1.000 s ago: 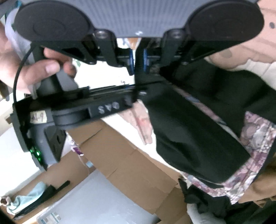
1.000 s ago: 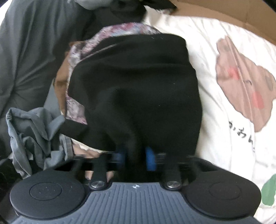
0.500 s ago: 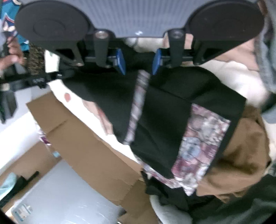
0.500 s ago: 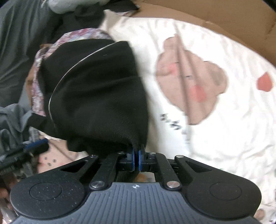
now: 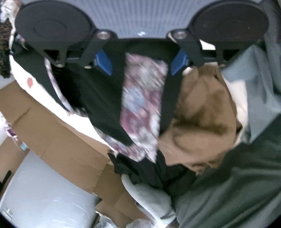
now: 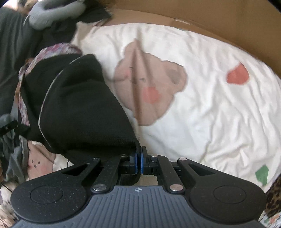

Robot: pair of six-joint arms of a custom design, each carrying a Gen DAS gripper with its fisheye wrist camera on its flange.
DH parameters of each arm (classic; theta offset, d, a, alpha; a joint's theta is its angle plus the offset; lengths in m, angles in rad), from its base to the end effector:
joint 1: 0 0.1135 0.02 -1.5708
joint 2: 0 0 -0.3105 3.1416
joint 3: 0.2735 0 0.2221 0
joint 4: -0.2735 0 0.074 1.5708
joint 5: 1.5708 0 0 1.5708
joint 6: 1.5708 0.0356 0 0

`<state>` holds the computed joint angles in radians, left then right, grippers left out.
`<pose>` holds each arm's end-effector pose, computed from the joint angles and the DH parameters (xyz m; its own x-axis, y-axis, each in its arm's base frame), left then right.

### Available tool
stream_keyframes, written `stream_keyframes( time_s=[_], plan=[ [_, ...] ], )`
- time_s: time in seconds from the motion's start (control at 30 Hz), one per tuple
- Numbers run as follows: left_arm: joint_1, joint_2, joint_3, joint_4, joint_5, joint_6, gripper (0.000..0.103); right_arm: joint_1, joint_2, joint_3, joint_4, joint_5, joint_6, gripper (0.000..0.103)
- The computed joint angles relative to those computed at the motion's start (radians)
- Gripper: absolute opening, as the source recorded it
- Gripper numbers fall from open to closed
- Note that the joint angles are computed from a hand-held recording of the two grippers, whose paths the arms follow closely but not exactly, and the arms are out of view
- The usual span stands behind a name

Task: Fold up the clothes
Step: 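Pull the black jacket out of the pile with both grippers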

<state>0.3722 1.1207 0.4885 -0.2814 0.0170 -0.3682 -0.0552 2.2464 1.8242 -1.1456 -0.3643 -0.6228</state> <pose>0.1491 0.0576 0.2283 -0.5607 -0.6052 -0.5651 -0.5957 0.7689 -0.2324 0.4342 -0.0113 0.2156 -0.8405 -0.4994 -0.2103 -0.5414 0.7900 0.2876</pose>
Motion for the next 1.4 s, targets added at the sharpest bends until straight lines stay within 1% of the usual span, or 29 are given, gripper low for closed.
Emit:
stream_keyframes(
  time_s=[0.03, 0.13, 0.23, 0.27, 0.4, 0.53, 0.6, 0.67, 0.7, 0.73, 0.77, 0.8, 0.83, 0.93, 1.0, 1.03, 1.07, 1.1, 1.13, 1.17, 1.23, 1.4],
  plan=[
    [0.006, 0.02, 0.017, -0.001, -0.012, 0.02, 0.078, -0.02, -0.001, -0.013, 0.013, -0.009, -0.002, 0.001],
    [0.016, 0.108, 0.049, 0.063, -0.025, 0.075, 0.08, -0.09, -0.004, -0.067, 0.058, -0.039, 0.009, 0.001],
    [0.009, 0.154, 0.087, 0.074, -0.048, 0.09, 0.081, -0.158, -0.02, -0.167, 0.119, -0.051, 0.04, 0.001],
    [-0.006, 0.155, 0.103, 0.06, -0.059, 0.089, 0.081, -0.18, -0.025, -0.202, 0.136, -0.052, 0.038, 0.001],
    [-0.059, 0.195, 0.152, 0.069, -0.087, 0.072, 0.083, -0.257, -0.048, -0.317, 0.178, -0.04, 0.002, 0.001],
    [-0.108, 0.253, 0.184, 0.088, -0.097, 0.016, 0.083, -0.336, -0.065, -0.375, 0.178, -0.037, -0.06, 0.001],
    [-0.132, 0.287, 0.194, 0.105, -0.096, 0.006, 0.083, -0.364, -0.056, -0.38, 0.169, -0.035, -0.054, 0.004],
    [-0.147, 0.325, 0.202, 0.129, -0.083, 0.009, 0.083, -0.385, -0.04, -0.357, 0.141, -0.027, -0.041, 0.017],
    [-0.152, 0.345, 0.206, 0.14, -0.073, 0.014, 0.084, -0.398, -0.036, -0.344, 0.133, -0.042, -0.037, 0.021],
    [-0.158, 0.368, 0.216, 0.139, -0.079, 0.013, 0.084, -0.414, -0.042, -0.342, 0.135, -0.07, -0.037, 0.04],
    [-0.162, 0.388, 0.224, 0.137, -0.085, 0.009, 0.084, -0.416, -0.049, -0.342, 0.141, -0.085, -0.04, 0.053],
    [-0.161, 0.399, 0.221, 0.145, -0.08, 0.0, 0.084, -0.418, -0.057, -0.344, 0.148, -0.1, -0.043, 0.056],
    [-0.159, 0.409, 0.219, 0.153, -0.074, -0.009, 0.083, -0.42, -0.065, -0.344, 0.155, -0.116, -0.046, 0.057],
    [-0.15, 0.428, 0.201, 0.187, -0.041, -0.028, 0.081, -0.384, -0.093, -0.36, 0.17, -0.132, -0.072, 0.057],
    [-0.139, 0.443, 0.197, 0.189, -0.003, -0.035, 0.071, -0.347, -0.122, -0.403, 0.195, -0.155, -0.09, 0.057],
    [-0.137, 0.452, 0.199, 0.183, 0.007, -0.034, 0.058, -0.331, -0.134, -0.423, 0.202, -0.17, -0.1, 0.057],
    [-0.137, 0.458, 0.199, 0.179, 0.012, -0.026, 0.049, -0.309, -0.15, -0.448, 0.22, -0.181, -0.096, 0.057],
    [-0.131, 0.456, 0.198, 0.176, 0.028, -0.023, 0.029, -0.285, -0.163, -0.469, 0.235, -0.191, -0.091, 0.057],
    [-0.126, 0.455, 0.197, 0.172, 0.045, -0.02, 0.014, -0.259, -0.167, -0.476, 0.227, -0.201, -0.094, 0.057],
    [-0.117, 0.45, 0.195, 0.166, 0.07, -0.028, 0.012, -0.233, -0.172, -0.483, 0.221, -0.21, -0.096, 0.057],
    [-0.112, 0.423, 0.181, 0.163, 0.08, -0.039, 0.009, -0.185, -0.197, -0.517, 0.223, -0.211, -0.099, 0.057],
    [-0.108, 0.332, 0.158, 0.118, 0.095, -0.035, 0.006, -0.069, -0.237, -0.604, 0.289, -0.226, -0.067, 0.057]
  ],
)
